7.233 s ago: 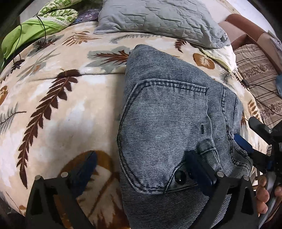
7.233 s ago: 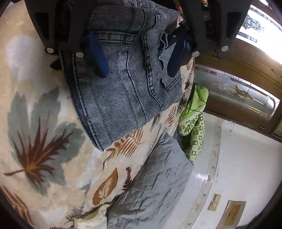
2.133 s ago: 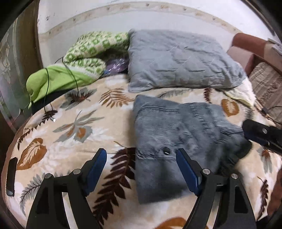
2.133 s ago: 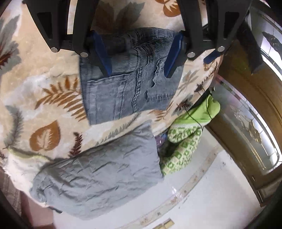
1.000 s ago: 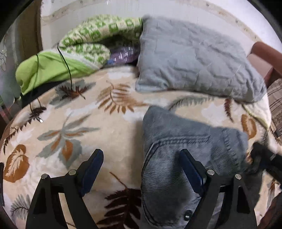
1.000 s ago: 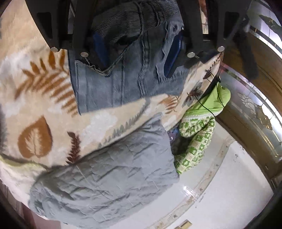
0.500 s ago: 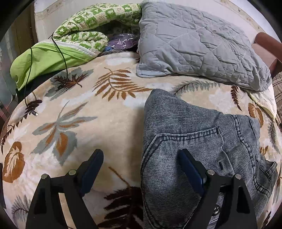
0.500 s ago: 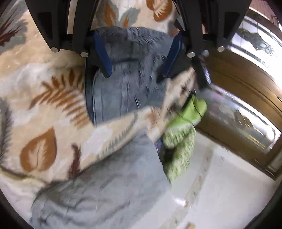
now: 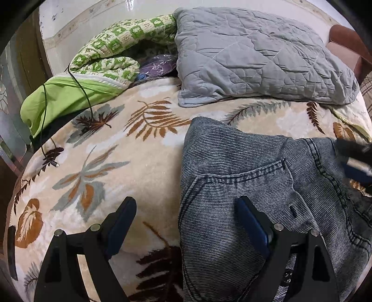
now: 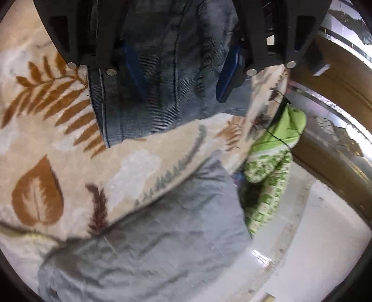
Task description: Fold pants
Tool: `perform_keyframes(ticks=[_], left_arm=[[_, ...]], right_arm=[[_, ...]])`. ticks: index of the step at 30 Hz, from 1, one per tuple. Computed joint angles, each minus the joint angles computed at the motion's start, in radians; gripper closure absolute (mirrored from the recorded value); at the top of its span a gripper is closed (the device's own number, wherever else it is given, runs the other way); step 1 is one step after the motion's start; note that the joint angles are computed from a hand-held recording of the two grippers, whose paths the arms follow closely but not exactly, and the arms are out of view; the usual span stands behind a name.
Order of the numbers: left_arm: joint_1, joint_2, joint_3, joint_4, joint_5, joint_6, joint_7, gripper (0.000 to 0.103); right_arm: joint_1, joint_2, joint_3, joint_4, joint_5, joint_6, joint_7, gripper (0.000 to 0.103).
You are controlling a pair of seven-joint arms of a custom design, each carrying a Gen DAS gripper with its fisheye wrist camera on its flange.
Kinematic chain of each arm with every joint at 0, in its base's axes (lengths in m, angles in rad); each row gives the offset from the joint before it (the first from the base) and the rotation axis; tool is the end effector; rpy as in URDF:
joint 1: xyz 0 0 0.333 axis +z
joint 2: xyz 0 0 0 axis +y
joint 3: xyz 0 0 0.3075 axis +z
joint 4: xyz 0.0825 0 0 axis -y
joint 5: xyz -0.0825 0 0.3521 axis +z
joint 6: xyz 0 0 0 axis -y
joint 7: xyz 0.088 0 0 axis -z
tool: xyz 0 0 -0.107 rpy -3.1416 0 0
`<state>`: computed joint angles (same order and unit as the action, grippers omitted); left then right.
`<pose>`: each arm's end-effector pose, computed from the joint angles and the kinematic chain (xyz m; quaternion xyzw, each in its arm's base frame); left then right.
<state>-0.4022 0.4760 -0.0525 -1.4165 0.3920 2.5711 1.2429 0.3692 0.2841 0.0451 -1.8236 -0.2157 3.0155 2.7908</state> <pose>0.6384 -0.3097 0.5067 -0.5279 0.7703 -0.2475 0.2584 0.5879 0.2722 0.4982 -0.4139 0.7970 -0.0399 0.4380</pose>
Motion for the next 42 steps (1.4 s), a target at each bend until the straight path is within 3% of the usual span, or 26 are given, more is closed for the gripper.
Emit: perform_keyframes(ticks=[2,4,5,10,13,15,16,17,20,25,29,34,38,42], left_arm=[[0.015,0.009,-0.016,0.010,-0.036,-0.009,0.014,0.012],[0.023,0.021,-0.020,0.028,-0.071,-0.031,0.008,0.004],[0.022,0.024,-0.018,0.034,-0.077,-0.038,0.003,0.003],[0.003,-0.009,0.004,-0.009,-0.039,-0.011,-0.017,0.003],[-0.012,-0.055,0.009,-0.057,0.015,-0.007,-0.028,0.003],[-0.005,-0.109,-0.006,-0.118,0.031,0.007,-0.021,0.003],[-0.006,-0.152,-0.008,-0.169,0.053,0.031,-0.034,0.003],[-0.004,-0.186,-0.011,-0.208,0.073,0.054,-0.049,0.003],[0.014,-0.299,-0.028,-0.327,0.140,0.144,-0.115,0.003],[0.058,-0.510,-0.056,-0.531,0.329,0.242,-0.337,0.002],[0.124,-0.617,-0.104,-0.626,0.396,0.291,-0.418,0.000],[0.203,-0.678,-0.180,-0.659,0.455,0.288,-0.471,0.000],[0.244,-0.716,-0.223,-0.689,0.429,0.299,-0.460,0.000],[0.289,-0.750,-0.268,-0.709,0.404,0.306,-0.447,0.000]], right_arm=[[-0.055,0.038,0.066,0.010,0.097,-0.018,-0.079,0.042],[-0.026,0.036,0.030,-0.008,0.062,0.011,-0.051,0.043],[-0.035,0.034,0.040,-0.004,0.071,0.000,-0.066,0.043],[0.031,-0.040,-0.030,-0.069,0.007,0.006,0.030,0.043],[0.120,-0.121,-0.127,-0.112,-0.209,-0.023,0.201,0.043],[0.188,-0.189,-0.177,-0.109,-0.472,-0.129,0.370,0.043],[0.200,-0.216,-0.171,-0.105,-0.566,-0.187,0.422,0.043],[0.216,-0.253,-0.158,-0.103,-0.687,-0.261,0.491,0.043],[0.228,-0.347,-0.076,-0.134,-0.881,-0.437,0.618,0.039],[0.226,-0.437,0.067,-0.179,-0.944,-0.648,0.643,0.036],[0.214,-0.488,0.164,-0.223,-0.938,-0.724,0.667,0.035],[0.175,-0.481,0.260,-0.206,-0.998,-0.770,0.669,0.035],[0.170,-0.454,0.288,-0.182,-1.039,-0.801,0.653,0.035],[0.176,-0.441,0.277,-0.176,-1.035,-0.796,0.641,0.035]])
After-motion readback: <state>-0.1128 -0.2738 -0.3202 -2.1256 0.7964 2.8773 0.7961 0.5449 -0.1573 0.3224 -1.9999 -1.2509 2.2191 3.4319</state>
